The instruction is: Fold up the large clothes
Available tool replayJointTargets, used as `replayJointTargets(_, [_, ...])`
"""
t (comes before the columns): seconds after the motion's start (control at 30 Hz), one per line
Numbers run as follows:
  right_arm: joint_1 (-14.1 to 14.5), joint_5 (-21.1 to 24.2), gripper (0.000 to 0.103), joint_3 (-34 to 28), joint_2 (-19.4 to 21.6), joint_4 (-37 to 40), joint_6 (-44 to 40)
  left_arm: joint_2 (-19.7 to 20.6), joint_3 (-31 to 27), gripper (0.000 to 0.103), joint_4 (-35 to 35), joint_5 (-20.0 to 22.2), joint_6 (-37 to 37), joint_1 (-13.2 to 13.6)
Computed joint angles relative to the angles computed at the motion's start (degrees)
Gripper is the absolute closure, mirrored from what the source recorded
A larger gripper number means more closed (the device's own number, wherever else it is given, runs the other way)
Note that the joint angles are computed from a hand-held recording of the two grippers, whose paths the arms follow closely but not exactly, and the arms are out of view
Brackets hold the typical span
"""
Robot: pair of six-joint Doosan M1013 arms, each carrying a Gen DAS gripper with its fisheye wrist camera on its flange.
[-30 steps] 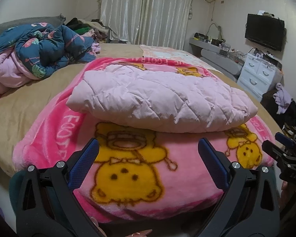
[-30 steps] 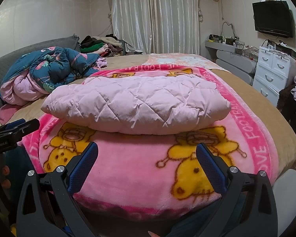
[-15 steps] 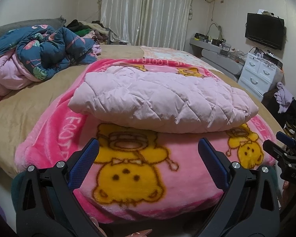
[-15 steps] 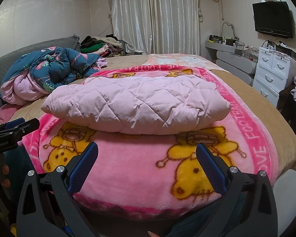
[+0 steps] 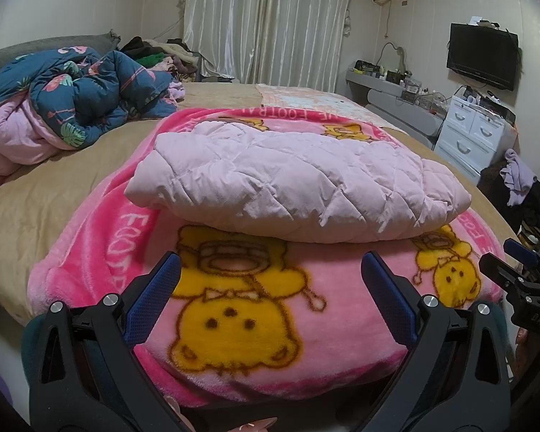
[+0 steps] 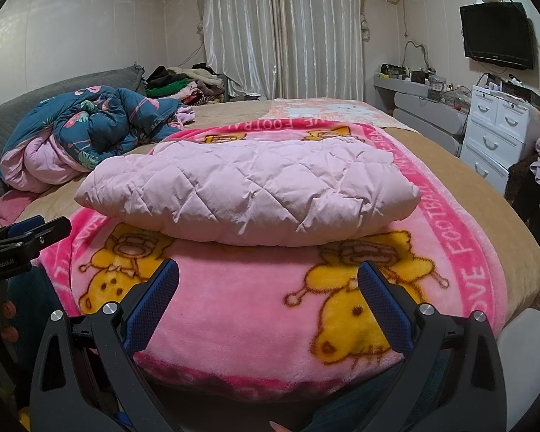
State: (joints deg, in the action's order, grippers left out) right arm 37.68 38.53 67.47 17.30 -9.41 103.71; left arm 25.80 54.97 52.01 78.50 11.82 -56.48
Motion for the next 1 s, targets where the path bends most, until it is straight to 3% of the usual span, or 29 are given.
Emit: replayJointTargets(1.0, [0.23,0.07,0.004,-0.36,0.43,-0.17,-0.39,-0.55,0.91,0.009,0.03,-0.47,0.64,0.23])
